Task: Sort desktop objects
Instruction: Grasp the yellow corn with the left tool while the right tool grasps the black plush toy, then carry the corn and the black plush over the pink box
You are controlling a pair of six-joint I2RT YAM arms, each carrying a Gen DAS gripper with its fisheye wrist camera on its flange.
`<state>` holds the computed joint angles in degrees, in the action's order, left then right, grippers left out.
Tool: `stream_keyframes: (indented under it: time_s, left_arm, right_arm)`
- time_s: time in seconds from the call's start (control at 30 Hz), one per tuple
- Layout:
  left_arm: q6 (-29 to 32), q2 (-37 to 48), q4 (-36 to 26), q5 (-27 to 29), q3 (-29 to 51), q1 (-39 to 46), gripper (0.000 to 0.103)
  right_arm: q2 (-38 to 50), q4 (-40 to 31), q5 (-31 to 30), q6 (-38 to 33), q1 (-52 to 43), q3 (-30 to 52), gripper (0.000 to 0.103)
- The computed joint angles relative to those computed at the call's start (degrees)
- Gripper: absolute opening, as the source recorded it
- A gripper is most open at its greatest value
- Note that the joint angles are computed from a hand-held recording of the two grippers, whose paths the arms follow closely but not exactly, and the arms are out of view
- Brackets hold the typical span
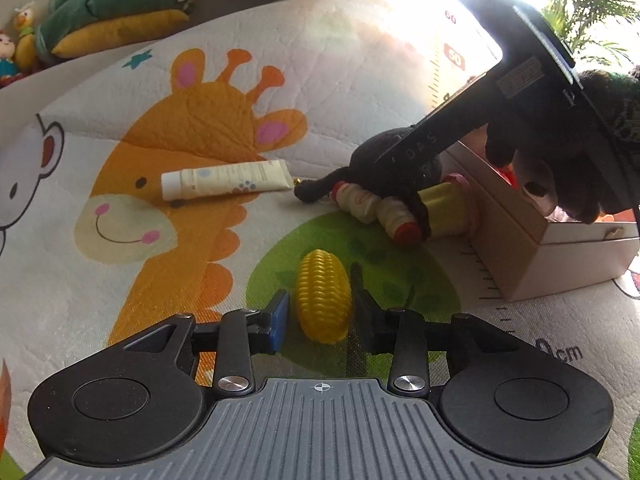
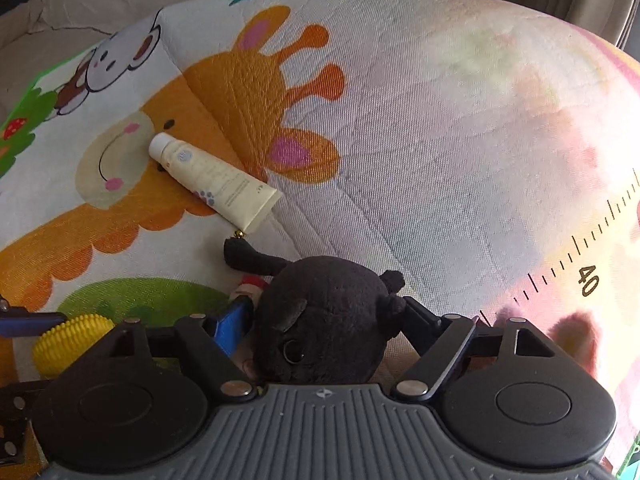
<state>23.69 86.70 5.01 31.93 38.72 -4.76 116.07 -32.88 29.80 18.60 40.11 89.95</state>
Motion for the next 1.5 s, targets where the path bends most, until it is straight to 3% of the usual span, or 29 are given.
stream_keyframes:
  time_s: [0.1,0.23,0.37,0.43,0.63,0.77,0.93,1.17,1.3,1.5]
  left_arm:
    - [-0.91,0.38,0.03,0.21,0.46,0.08,0.053]
    - [-1.16,1.29,-0.77,-1.20,1.70,-1.18,0.055]
    - [-1.74,1.74,-0.11,-3.23,1.88,-2.17,0.049]
    - [-1.96,1.71,0.43,-4.25,1.66,-2.47,0.035]
    - [-1.84,-3.91,-0.37,-4.51,-1.82,-2.64,0.035]
    - [-0.55,-10.05,-5.16,-1.70,-4.08,-1.43,0.035]
    - [2.33,-16.95,-12.76,0.69,-6.18,-1.11,0.035]
    - [1.72,-24.81,-19.60,2.03,-8.63,-2.43,0.035]
    - [0.91,-29.72,-22.57,2.01,-9.96,-5.23,0.035]
    - [-1.92,-35.01,-24.68,-2.31,-11.62,-14.36,0.035]
  right_arm:
    - [0.60,-0.66,0.82,-1.36,0.72,0.79,0.067]
    - [-2.63,1.21,0.18,-0.36,1.14,-2.21,0.065]
    - [-7.83,4.42,1.02,0.21,2.88,-6.35,0.065]
    - [-10.44,5.80,0.80,0.70,4.04,-8.30,0.065]
    - [-19.84,8.85,-1.57,3.50,8.89,-16.12,0.065]
    - [-25.17,9.27,-3.54,7.64,13.43,-21.86,0.065]
    - [-31.02,9.61,-1.53,12.86,20.69,-28.91,0.065]
    - [-39.36,2.85,6.70,27.95,30.05,-37.61,0.065]
    - [-42.73,-3.44,12.19,41.13,37.08,-41.17,0.065]
    - [-43.54,-14.75,17.77,63.13,46.76,-43.76,0.065]
